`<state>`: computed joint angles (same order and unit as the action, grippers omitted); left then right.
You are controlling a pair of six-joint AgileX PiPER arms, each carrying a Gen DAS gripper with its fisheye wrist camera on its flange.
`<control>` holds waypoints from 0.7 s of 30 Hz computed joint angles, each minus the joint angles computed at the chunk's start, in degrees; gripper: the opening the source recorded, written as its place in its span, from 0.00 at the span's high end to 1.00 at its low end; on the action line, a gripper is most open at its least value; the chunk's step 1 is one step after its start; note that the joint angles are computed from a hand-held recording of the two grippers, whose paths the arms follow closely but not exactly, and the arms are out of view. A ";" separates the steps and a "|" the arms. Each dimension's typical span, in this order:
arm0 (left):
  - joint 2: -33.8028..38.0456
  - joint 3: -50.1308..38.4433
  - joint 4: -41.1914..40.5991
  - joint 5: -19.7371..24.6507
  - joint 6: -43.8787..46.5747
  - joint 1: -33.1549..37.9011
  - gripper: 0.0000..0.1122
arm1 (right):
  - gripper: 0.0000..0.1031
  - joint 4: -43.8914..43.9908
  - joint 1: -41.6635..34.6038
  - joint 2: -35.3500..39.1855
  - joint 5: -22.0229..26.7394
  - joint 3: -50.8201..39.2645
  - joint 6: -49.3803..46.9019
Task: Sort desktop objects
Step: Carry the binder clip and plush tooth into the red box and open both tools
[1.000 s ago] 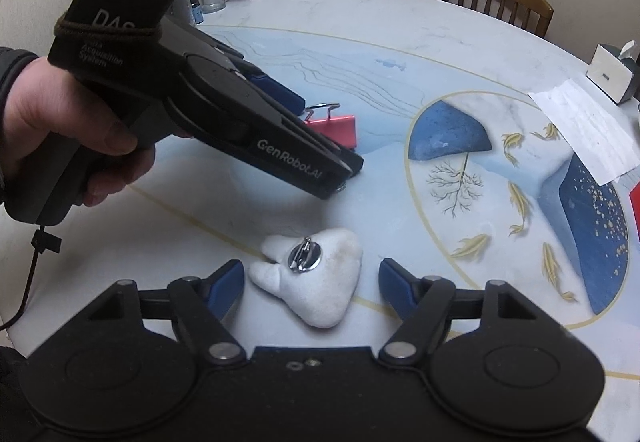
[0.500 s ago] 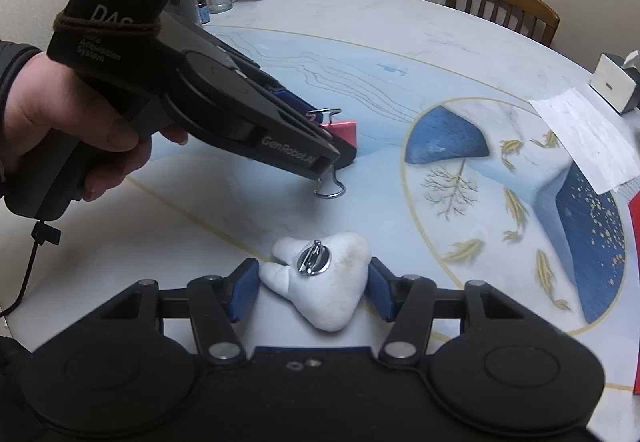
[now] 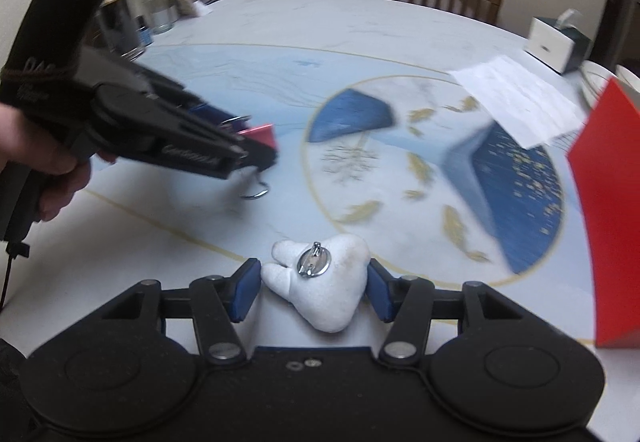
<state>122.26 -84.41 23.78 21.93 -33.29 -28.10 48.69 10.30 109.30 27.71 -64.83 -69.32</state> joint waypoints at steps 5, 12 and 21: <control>1.13 -2.57 -0.43 2.28 -1.37 -1.76 0.68 | 0.47 0.77 -4.37 -0.37 1.66 -0.43 -1.41; 2.89 -6.51 -1.57 5.26 -3.20 -5.01 0.68 | 0.48 -0.15 -9.64 0.01 4.63 -2.75 -1.87; 4.82 -13.32 -2.56 10.55 -5.52 -8.42 0.68 | 0.48 -0.22 -16.51 0.17 11.38 -7.08 -4.54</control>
